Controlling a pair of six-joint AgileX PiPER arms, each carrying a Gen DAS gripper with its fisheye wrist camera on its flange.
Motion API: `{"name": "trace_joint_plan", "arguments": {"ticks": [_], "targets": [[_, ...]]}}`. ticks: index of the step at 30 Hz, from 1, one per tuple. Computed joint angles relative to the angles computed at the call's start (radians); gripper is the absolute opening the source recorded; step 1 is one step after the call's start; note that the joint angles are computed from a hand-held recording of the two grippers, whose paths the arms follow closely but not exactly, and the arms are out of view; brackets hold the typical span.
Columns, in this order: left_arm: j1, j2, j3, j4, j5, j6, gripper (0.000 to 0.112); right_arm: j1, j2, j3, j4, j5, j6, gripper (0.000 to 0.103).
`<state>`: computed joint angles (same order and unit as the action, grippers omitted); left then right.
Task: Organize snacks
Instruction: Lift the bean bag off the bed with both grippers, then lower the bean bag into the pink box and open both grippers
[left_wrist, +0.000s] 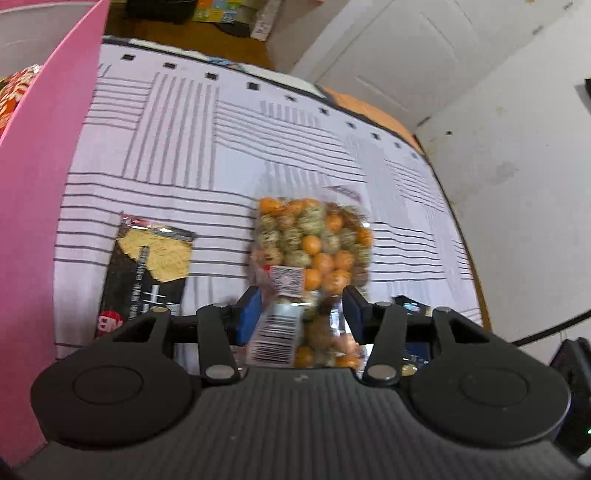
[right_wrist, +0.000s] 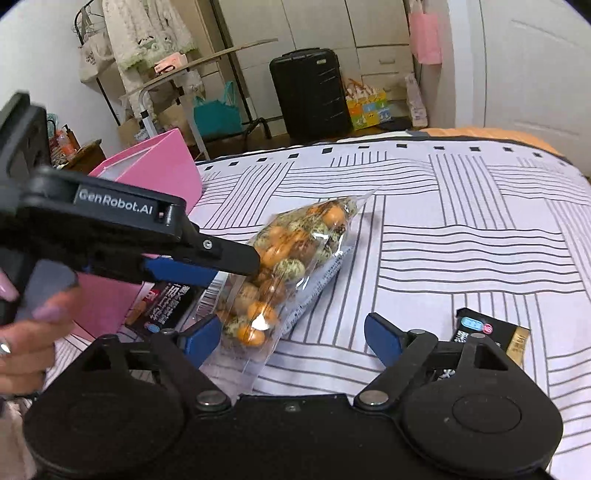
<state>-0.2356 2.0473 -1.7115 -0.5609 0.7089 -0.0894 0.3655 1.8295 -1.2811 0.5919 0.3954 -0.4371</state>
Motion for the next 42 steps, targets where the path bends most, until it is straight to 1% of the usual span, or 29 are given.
{"name": "trace_joint_plan", "arguments": {"ticks": [1,2,4,5,6,7,8,10,11,13,14,15,16,17,19,21,23,25,28,30,34,37,40,42], "targets": [[-0.001,0.0,0.006,0.012,-0.01,-0.014,0.053,0.0,0.006,-0.011,0.006,0.01,-0.01,0.089],[-0.001,-0.002,0.018,0.021,-0.027,-0.033,0.06,0.0,0.013,-0.021,0.023,0.016,-0.034,0.089],[0.005,-0.001,0.036,0.002,-0.049,-0.029,0.062,0.013,0.02,-0.036,0.029,0.025,-0.06,0.091],[0.016,0.003,0.043,-0.043,-0.049,0.004,0.063,0.022,0.031,-0.053,0.016,0.034,-0.065,0.091],[0.026,0.008,0.05,-0.097,-0.047,0.04,0.063,0.039,0.046,-0.077,-0.025,0.039,-0.038,0.091],[0.04,0.022,0.047,-0.163,-0.028,0.084,0.063,0.059,0.06,-0.096,-0.076,0.041,0.002,0.091],[0.048,0.034,0.034,-0.189,0.0,0.09,0.064,0.073,0.074,-0.114,-0.128,0.042,0.042,0.091],[0.044,0.046,0.006,-0.189,0.042,0.101,0.065,0.095,0.091,-0.135,-0.219,0.038,0.127,0.091],[0.043,0.046,0.003,-0.196,0.05,0.108,0.065,0.102,0.096,-0.14,-0.244,0.037,0.149,0.091],[0.04,0.038,0.016,-0.222,0.045,0.123,0.062,0.115,0.096,-0.137,-0.3,0.027,0.196,0.092],[0.039,0.037,0.015,-0.231,0.051,0.146,0.057,0.127,0.093,-0.128,-0.371,0.006,0.254,0.091],[0.033,0.034,0.013,-0.219,0.053,0.152,0.053,0.135,0.09,-0.123,-0.419,-0.004,0.292,0.09],[0.026,0.033,0.007,-0.203,0.051,0.149,0.052,0.138,0.085,-0.116,-0.428,-0.01,0.294,0.088],[0.017,0.031,0.002,-0.184,0.049,0.144,0.051,0.135,0.077,-0.104,-0.406,-0.017,0.267,0.086],[-0.006,0.027,-0.005,-0.125,0.035,0.104,0.051,0.135,0.063,-0.082,-0.407,-0.033,0.265,0.085],[-0.019,0.016,0.008,-0.104,0.014,0.091,0.051,0.14,0.047,-0.061,-0.416,-0.043,0.272,0.084],[-0.031,-0.001,0.022,-0.075,0.006,0.067,0.051,0.14,0.027,-0.043,-0.39,-0.041,0.257,0.083],[-0.038,-0.014,0.022,-0.041,0.021,0.035,0.051,0.139,0.011,-0.028,-0.361,-0.043,0.248,0.083],[-0.059,-0.035,0.01,0.029,0.052,-0.022,0.052,0.15,-0.042,0.033,-0.355,-0.08,0.264,0.083],[-0.07,-0.066,0.029,0.054,0.059,-0.035,0.052,0.157,-0.091,0.085,-0.328,-0.107,0.243,0.083],[-0.101,-0.139,0.073,0.103,0.069,-0.066,0.052,0.172,-0.165,0.151,-0.289,-0.136,0.217,0.083],[-0.128,-0.195,0.101,0.154,0.082,-0.101,0.053,0.188,-0.217,0.18,-0.301,-0.125,0.244,0.083],[-0.144,-0.252,0.135,0.176,0.096,-0.114,0.054,0.206,-0.266,0.191,-0.343,-0.093,0.286,0.083],[-0.15,-0.285,0.151,0.181,0.109,-0.122,0.054,0.213,-0.296,0.196,-0.34,-0.07,0.29,0.082]]}}
